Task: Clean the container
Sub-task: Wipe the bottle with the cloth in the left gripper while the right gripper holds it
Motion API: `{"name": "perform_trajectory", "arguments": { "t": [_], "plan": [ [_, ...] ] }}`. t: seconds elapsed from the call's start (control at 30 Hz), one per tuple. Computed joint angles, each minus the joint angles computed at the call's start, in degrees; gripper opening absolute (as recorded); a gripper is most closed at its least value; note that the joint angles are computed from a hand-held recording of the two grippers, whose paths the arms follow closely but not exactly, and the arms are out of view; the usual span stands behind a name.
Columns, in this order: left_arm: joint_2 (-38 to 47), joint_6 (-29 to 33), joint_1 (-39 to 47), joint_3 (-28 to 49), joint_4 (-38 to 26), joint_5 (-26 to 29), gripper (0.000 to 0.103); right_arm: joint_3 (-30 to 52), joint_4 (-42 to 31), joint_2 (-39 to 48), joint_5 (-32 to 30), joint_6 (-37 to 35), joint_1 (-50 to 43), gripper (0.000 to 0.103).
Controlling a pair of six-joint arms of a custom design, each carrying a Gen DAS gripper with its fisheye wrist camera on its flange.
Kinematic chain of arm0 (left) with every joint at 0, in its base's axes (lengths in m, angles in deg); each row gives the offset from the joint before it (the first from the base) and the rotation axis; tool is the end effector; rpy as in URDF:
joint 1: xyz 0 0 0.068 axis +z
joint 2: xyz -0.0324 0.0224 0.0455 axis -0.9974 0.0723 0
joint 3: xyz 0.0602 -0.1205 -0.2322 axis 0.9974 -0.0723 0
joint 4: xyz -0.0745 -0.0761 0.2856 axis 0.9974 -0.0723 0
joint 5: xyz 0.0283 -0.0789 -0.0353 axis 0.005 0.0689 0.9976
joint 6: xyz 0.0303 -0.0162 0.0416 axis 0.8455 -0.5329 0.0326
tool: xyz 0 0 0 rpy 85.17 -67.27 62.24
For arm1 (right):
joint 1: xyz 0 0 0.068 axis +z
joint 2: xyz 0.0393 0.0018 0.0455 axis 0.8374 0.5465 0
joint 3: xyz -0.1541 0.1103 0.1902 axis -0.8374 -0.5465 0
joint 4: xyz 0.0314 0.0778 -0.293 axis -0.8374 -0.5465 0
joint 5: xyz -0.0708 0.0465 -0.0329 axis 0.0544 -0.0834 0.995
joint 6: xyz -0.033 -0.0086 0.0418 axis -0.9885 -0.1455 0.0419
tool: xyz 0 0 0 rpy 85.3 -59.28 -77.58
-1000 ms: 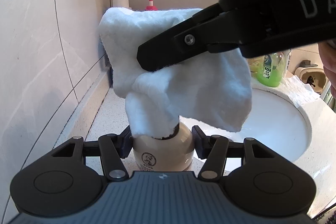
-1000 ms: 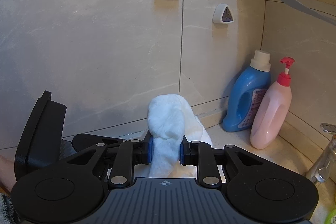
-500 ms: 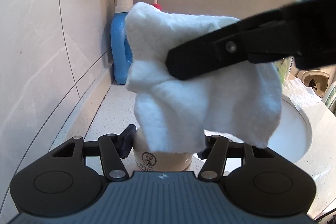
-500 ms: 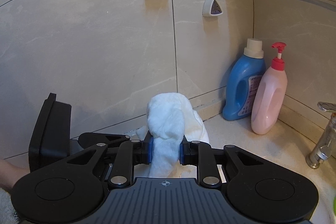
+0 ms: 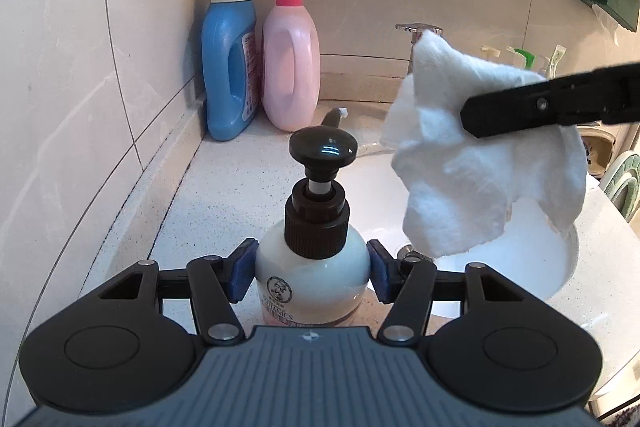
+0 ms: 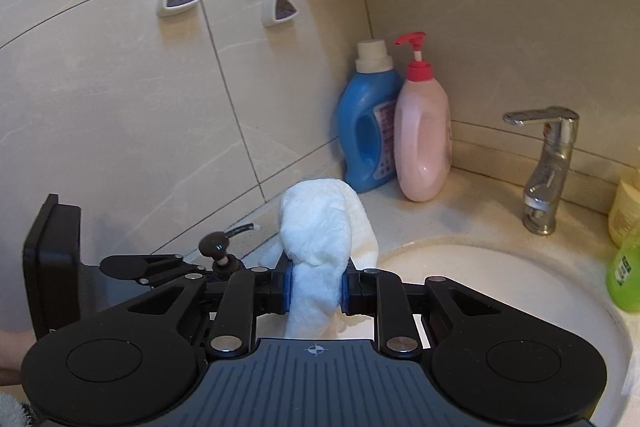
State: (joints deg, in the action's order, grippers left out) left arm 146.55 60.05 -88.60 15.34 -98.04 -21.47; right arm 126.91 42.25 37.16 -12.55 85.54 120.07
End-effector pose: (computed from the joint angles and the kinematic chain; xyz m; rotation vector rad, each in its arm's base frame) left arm 0.3162 -0.0382 0.1631 1.0999 2.0012 -0.5420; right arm 0.1801 0.2938 0.2454 0.2773 2.0660 0.1104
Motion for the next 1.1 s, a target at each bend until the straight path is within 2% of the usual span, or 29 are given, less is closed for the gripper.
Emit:
{"name": "perform_trajectory", "arguments": {
  "t": [0.1,0.2,0.4,0.47,0.63,0.73,0.93,1.1],
  "plan": [
    [2.5,1.9,-0.1,3.3,-1.4,-0.4,0.065,-3.3,1.7,-1.7,-1.2,3.5,-0.6,0.024],
    [-0.4,5.9,1.8,1.5,-4.7,1.1,0.065,-6.4,5.1,-3.3,-2.3,5.1,-1.3,0.024],
    [-0.9,8.0,0.4,3.5,-6.4,0.4,0.064,-11.6,17.2,-5.8,-6.6,1.7,-4.7,0.025],
    [-2.0,10.4,0.7,3.0,-7.4,0.3,0.059,-13.1,21.7,-6.1,-9.3,0.5,-6.3,0.025],
    [-0.8,12.9,0.7,4.9,-9.4,0.3,0.058,-15.4,31.4,-4.6,-17.2,-0.8,-9.9,0.025],
    [-1.2,13.7,0.8,4.6,-9.5,0.4,0.058,-15.6,34.4,-2.6,-20.7,-0.2,-11.2,0.025],
    [-0.4,12.3,1.0,5.0,-9.0,0.4,0.058,-17.6,40.6,0.3,-22.6,3.4,-12.1,0.025],
    [0.3,11.6,1.6,5.0,-8.3,1.3,0.058,-17.9,40.0,1.8,-22.7,6.1,-13.1,0.025]
  ]
}}
